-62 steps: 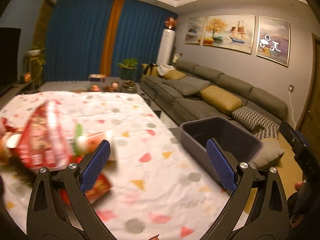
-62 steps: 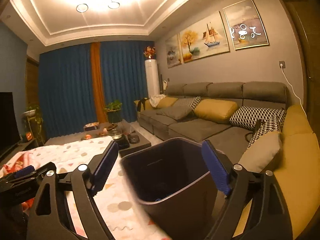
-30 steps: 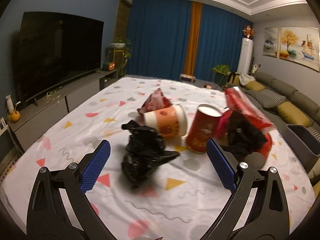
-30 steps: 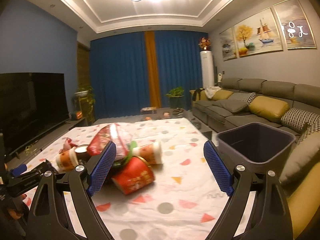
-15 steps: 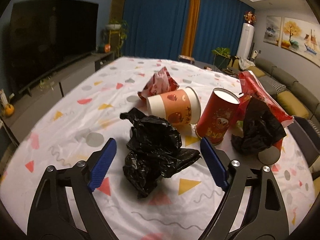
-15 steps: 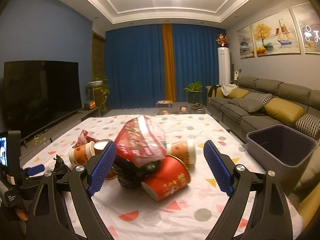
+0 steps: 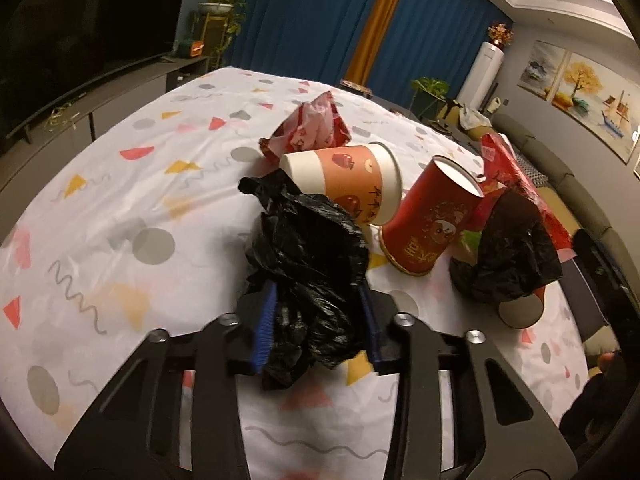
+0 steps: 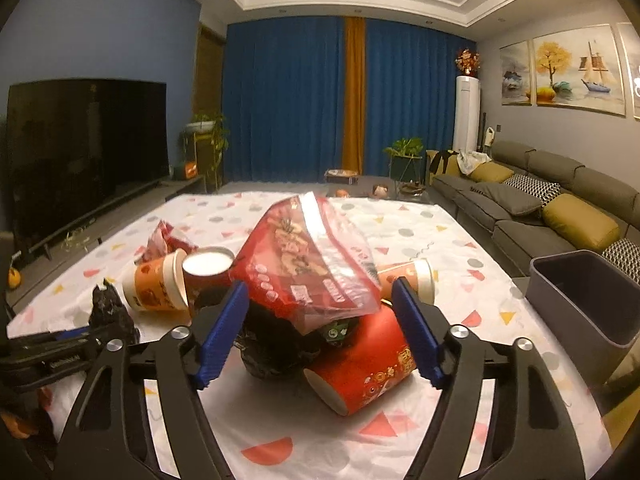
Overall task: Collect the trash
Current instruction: 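Grasp the black plastic bag with the left tool and lift it, then grasp the red snack bag with the right tool while the left tool holds the black bag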
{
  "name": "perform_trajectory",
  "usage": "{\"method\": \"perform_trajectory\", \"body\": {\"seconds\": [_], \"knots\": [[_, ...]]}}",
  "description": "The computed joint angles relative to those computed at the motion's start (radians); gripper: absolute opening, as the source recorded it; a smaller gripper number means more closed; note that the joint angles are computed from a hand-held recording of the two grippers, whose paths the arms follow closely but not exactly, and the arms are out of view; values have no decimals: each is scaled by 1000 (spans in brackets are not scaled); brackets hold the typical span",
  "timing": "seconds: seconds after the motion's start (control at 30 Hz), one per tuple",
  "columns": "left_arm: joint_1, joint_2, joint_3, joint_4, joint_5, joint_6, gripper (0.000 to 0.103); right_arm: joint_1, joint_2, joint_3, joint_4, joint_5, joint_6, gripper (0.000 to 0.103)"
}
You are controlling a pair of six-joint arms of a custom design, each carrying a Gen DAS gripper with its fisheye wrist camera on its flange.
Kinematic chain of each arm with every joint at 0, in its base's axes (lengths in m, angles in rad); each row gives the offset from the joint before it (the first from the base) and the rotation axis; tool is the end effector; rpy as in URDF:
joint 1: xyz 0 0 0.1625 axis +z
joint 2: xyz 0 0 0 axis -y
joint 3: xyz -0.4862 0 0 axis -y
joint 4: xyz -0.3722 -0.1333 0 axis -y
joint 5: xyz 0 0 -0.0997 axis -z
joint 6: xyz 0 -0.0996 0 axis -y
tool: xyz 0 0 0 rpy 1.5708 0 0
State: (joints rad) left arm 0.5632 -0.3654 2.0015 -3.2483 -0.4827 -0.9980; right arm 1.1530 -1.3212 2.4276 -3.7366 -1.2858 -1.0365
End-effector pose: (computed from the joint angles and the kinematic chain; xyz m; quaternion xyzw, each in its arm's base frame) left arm -0.3310 -0.4710 -0.0772 -0.0066 0.8555 -0.4458 0.2635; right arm -0.0226 -0.4484 0.3410 0.3284 -0.7918 0.4551 0.2409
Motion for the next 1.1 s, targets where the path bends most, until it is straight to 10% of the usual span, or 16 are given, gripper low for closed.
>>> {"method": "perform_trajectory", "body": {"seconds": [1.1], "knots": [[-76,31,16,-151,-25,151,18,55,41,-38,67,-89,-91,28]]}}
